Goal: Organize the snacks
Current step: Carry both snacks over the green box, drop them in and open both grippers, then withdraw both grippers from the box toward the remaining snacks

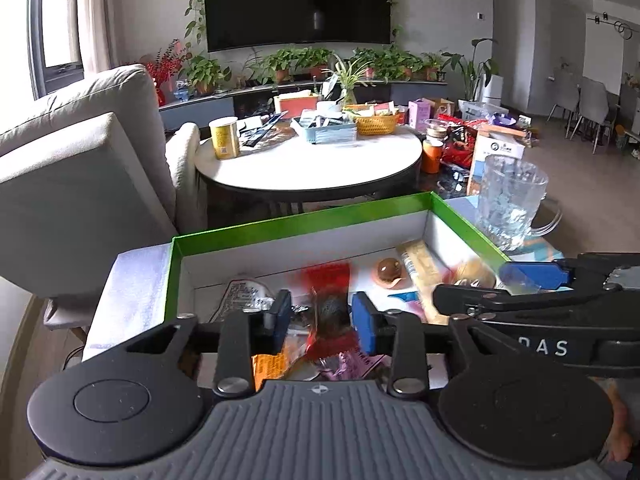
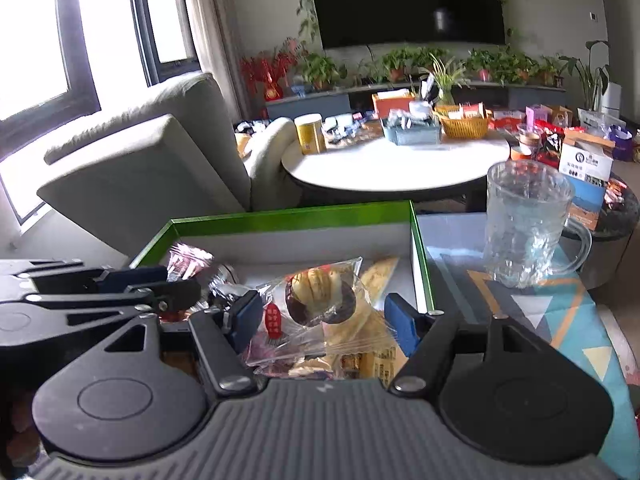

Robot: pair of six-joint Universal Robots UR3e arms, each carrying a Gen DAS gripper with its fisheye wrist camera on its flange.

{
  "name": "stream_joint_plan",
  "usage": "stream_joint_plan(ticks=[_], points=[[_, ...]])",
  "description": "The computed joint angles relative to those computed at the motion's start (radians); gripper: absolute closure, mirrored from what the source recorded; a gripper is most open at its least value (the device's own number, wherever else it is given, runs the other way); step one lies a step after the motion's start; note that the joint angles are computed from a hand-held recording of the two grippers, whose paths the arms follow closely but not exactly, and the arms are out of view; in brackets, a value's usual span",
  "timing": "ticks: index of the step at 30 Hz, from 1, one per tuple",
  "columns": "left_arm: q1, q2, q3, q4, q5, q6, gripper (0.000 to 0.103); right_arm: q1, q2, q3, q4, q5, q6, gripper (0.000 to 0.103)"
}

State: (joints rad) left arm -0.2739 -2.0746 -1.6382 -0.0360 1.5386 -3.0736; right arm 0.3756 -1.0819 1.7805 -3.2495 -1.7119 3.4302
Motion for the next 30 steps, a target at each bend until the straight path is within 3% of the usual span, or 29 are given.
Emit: stream_joint_plan(ticks=[12,21,30], points=[[0.023,0.121,-0.164,0.062,-0.013,-0.020,0.066,-0.018,-0.137,0.170,-0.033,0.026,0.056,0.052],[0.000,0.235,-0.316,0.103,-0.084,0.018,0.065,0.025,-0.279,0.349,-0.062,0.005,0.026,0.052],[-0.055,0.218,-0.375,0.095,-0.097,0.005,0.065,0.099,-0.360,0.527,-0.079,-0.017,0.006,0.051]])
